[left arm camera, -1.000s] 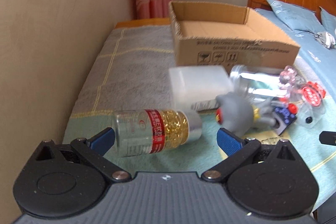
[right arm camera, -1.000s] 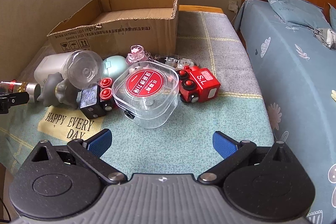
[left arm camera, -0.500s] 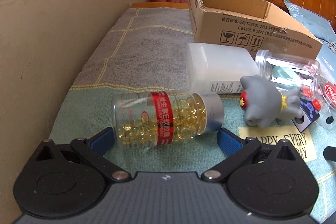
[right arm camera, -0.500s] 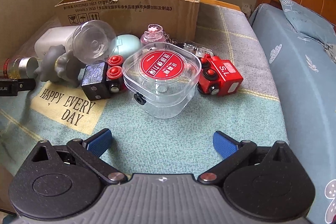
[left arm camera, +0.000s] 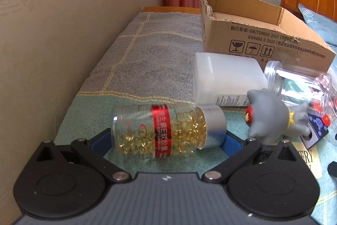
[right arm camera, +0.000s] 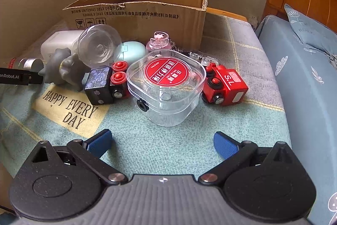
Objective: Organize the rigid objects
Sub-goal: 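Close the left gripper on the capsule bottle while the right gripper approaches the clear red-lid container, then lift the capsule bottle with the left gripper while the right gripper grasps the red-lid container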
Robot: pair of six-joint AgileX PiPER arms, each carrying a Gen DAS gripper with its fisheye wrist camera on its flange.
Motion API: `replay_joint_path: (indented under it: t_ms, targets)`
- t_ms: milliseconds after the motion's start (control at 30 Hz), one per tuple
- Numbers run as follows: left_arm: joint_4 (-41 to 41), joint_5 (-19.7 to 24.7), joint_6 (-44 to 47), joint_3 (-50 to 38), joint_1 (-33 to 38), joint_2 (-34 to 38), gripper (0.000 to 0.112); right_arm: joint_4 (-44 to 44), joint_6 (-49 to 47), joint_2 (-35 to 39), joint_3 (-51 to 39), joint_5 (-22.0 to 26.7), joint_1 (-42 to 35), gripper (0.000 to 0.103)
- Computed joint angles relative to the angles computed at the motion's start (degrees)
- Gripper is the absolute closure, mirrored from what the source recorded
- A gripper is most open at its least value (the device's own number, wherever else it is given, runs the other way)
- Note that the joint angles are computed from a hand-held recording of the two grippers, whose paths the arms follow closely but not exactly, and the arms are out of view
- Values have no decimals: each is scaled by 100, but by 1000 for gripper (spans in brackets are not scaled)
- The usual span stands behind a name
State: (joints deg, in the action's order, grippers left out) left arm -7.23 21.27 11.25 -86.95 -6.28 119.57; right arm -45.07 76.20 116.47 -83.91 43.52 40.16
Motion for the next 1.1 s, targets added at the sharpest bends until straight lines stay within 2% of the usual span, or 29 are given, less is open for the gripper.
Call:
replay_joint_path:
  t_ms: [133,233,400,500,633,767,867,967,1033,1100]
  targets:
    - [-185,191,119,-200,31,127,10,379,-548,-1,-200,5,-160,0]
    - [-407,128,265,-181,64,148,10,-14,-408,-367,160,-454,-254,0]
    - [-428,177,307,-257,61,191,10,121,-1598,-402,-94,-938,-654,0]
    - [-453,195,320,-268,65,191,10,1022,-2923,-121,-543,-1187,-996,0]
    - [-646,235,473,-250,125,157,10,2468,-4371,56,-847,-1164,-1272,0]
    - [-795,227,600,-166,198,80,10,2582,-4489,-124,-663,-954,-1093,0]
    - [-498,131,255,-109,159,21,10,2673,-4443,-233,-510,-822,-922,0]
    - [-25,11,-144,-126,64,39,10,2289,-3933,-157,-552,-647,-743,0]
    - [342,114,-493,-250,0,100,10,2054,-3617,-41,-698,-508,-660,0]
    - [358,171,-551,-311,-9,126,10,1840,-3378,127,-914,-380,-610,0]
